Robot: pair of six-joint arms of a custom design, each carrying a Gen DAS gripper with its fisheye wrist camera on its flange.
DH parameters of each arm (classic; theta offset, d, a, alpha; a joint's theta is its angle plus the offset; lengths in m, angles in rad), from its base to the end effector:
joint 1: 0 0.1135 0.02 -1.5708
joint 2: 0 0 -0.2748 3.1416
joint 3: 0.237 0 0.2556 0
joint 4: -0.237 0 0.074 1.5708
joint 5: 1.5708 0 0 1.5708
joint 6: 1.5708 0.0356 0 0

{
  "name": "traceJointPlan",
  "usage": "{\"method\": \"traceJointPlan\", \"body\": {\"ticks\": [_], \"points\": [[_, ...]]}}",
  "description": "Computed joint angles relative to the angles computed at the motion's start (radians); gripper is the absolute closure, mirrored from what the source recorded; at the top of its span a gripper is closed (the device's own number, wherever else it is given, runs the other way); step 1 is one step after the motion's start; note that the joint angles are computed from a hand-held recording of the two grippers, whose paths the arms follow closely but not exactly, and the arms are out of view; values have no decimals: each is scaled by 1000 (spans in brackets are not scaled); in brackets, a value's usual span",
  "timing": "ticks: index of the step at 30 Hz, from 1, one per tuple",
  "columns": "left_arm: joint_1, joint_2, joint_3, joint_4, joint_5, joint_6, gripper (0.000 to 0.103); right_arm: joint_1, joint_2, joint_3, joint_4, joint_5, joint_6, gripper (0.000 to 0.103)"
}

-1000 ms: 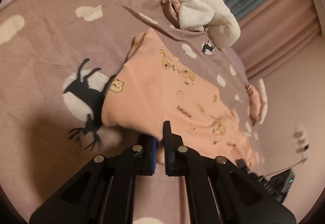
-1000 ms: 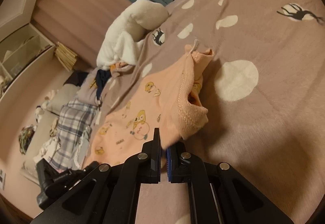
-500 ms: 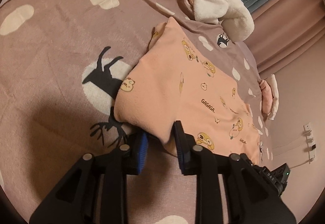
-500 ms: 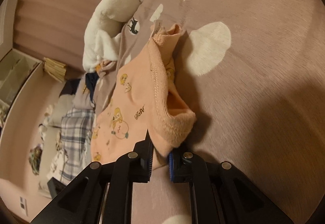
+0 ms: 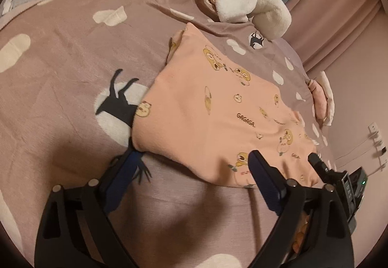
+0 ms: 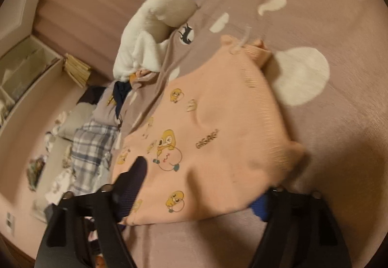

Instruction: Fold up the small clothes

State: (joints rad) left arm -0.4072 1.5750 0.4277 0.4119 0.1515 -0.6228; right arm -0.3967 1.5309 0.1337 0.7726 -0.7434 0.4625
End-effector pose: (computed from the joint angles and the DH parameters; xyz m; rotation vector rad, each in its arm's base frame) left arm 0.2356 -0.1075 0.1132 -0.1777 2.3927 -0.6826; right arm 0.1867 -0.0521 0.0951 0.4902 2.0687 0.8474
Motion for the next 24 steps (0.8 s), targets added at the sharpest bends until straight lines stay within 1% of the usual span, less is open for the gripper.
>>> {"method": "traceJointPlan", "body": {"ticks": [1,3,4,6,7,8,10,11,13,14,15,16,18,19,20,22,23,24], "points": [[9,7,-12,28,16,6,8,35,-8,-5,10,50,4,19],[27,35,-44,118,50,11,5,88,-17,12,-14,123,1,13],[28,40,-54,141,53,18,4,100,-17,24,-24,141,6,11],[15,45,-64,160,36,50,3,92,3,45,-23,126,21,9],[0,50,-66,168,17,65,2,76,23,54,-11,105,35,9],[-18,60,-67,182,-8,81,1,53,53,58,28,75,61,9],[-63,88,-60,196,-83,109,0,-14,133,49,163,-17,138,9],[-83,96,-45,175,-118,118,0,-43,171,41,235,-61,178,9],[-89,103,-31,155,-135,130,0,-105,259,26,390,-151,258,10],[-84,109,-31,162,-129,131,0,-116,269,24,408,-168,272,14],[-74,115,-34,177,-116,128,0,-122,251,29,363,-169,260,20],[-61,121,-38,195,-99,123,0,-116,207,43,259,-146,226,24],[-46,129,-49,227,-76,111,0,-91,134,72,79,-77,161,37],[-46,126,-53,231,-74,107,0,-81,124,78,50,-44,155,40],[-48,123,-55,232,-74,105,0,-76,123,75,57,-29,163,45],[-50,121,-55,230,-77,106,0,-81,165,63,137,-15,213,50],[-50,121,-55,230,-77,106,0,-90,204,48,218,-19,253,53],[-50,121,-54,229,-78,106,0,-102,273,32,347,-33,299,56]]}}
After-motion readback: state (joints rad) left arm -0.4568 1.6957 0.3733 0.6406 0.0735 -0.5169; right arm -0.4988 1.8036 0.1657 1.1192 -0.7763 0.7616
